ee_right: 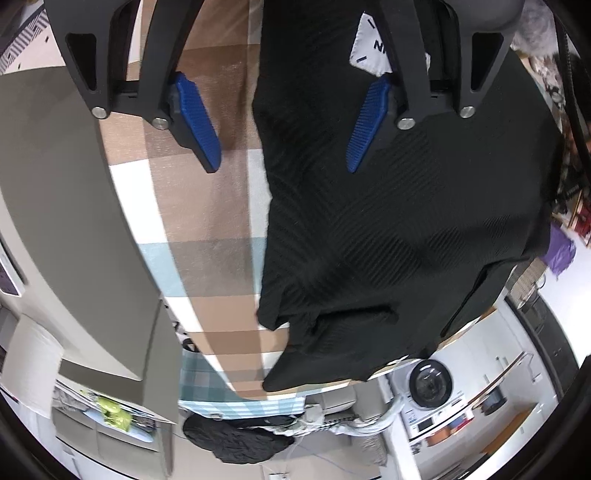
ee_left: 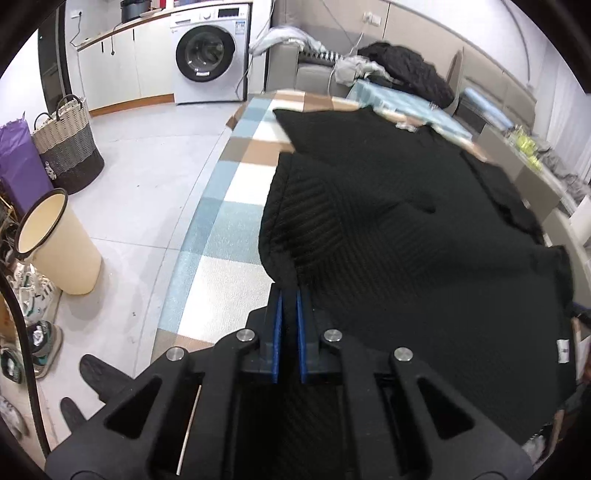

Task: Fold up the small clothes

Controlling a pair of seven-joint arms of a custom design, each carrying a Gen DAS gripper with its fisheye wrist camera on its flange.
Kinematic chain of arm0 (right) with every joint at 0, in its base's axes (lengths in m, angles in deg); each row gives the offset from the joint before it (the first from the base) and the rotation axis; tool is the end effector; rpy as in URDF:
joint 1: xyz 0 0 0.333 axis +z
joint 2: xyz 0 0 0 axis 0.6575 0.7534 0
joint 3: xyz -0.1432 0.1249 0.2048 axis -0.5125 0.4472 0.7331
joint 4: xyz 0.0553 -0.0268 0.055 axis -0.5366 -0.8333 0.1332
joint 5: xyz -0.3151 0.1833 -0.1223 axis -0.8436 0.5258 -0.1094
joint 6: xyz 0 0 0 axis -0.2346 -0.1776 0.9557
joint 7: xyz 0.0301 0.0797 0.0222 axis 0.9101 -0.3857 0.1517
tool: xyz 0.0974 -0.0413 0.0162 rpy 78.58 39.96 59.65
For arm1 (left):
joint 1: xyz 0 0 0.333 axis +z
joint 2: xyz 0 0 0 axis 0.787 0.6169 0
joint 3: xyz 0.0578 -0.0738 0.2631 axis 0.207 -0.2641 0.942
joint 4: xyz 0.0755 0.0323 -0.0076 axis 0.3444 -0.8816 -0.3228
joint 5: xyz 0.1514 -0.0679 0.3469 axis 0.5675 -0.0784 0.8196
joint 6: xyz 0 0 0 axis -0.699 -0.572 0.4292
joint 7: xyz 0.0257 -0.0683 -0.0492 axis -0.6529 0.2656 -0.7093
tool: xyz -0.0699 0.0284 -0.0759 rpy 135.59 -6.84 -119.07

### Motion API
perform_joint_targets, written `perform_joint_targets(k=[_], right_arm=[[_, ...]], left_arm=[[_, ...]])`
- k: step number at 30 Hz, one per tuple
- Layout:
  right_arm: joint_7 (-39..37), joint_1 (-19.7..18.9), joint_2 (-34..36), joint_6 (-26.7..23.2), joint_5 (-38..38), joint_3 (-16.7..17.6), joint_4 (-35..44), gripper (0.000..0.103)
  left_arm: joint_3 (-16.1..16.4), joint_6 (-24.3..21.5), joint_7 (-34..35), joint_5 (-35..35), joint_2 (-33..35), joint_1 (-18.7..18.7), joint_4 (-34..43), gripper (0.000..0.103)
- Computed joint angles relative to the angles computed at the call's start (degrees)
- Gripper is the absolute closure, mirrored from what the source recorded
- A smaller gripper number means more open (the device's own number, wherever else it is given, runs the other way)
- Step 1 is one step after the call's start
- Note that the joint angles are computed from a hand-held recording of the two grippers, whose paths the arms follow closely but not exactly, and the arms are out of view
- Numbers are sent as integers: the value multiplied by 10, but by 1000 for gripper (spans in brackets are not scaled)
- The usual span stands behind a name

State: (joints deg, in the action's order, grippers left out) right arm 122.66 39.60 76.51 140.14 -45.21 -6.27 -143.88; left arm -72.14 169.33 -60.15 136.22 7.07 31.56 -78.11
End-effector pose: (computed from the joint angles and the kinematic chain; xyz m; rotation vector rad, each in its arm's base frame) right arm 0.7069 0.0258 0.3232 -1.9973 1.7103 -0.2514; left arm 0.6161 -0.2372 0.3040 -2.1505 1.3840 -0.6579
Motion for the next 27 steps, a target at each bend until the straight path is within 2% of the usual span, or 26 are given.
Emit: perform_joint_targets(k=[5,8,9,10,11,13,15,18,22,24,27], right_arm=[[-79,-21,-26,13,30,24,-45,34],[-107,-22,-36,29,42,24,-67,50],[-124,-25,-39,42,50,29,-75,67],[-141,-31,-42,48,62,35,-82,91],[-146,-30,-42,50,65,34,-83,97],[-204,-58,-53,67,116,63,-96,99],[-283,-95,-68,94,207,104,-111,100],[-401,-151,-81,102,365,158,-108,100],[-539,-203,-92,67,556,197,-100,101],[-580,-216,-94,40,624,199,-96,101],[-588,-194,-90,47,640,181,-83,101]], left_arm=[[5,11,-59,52,-42,-13,-37,99],[-3,14,-90,81,-61,-9,-53,99],[-7,13,-99,89,-66,-6,-57,99],[-11,9,-103,95,-70,-4,-59,99],[-15,7,-110,102,-75,-1,-62,99],[-23,3,-125,116,-90,2,-76,99],[-31,8,-147,137,-105,7,-88,99],[-46,10,-182,172,-127,13,-106,99],[-71,-10,-228,210,-161,17,-134,99],[-81,-12,-258,232,-178,23,-149,99],[-96,-19,-274,243,-195,36,-161,99]])
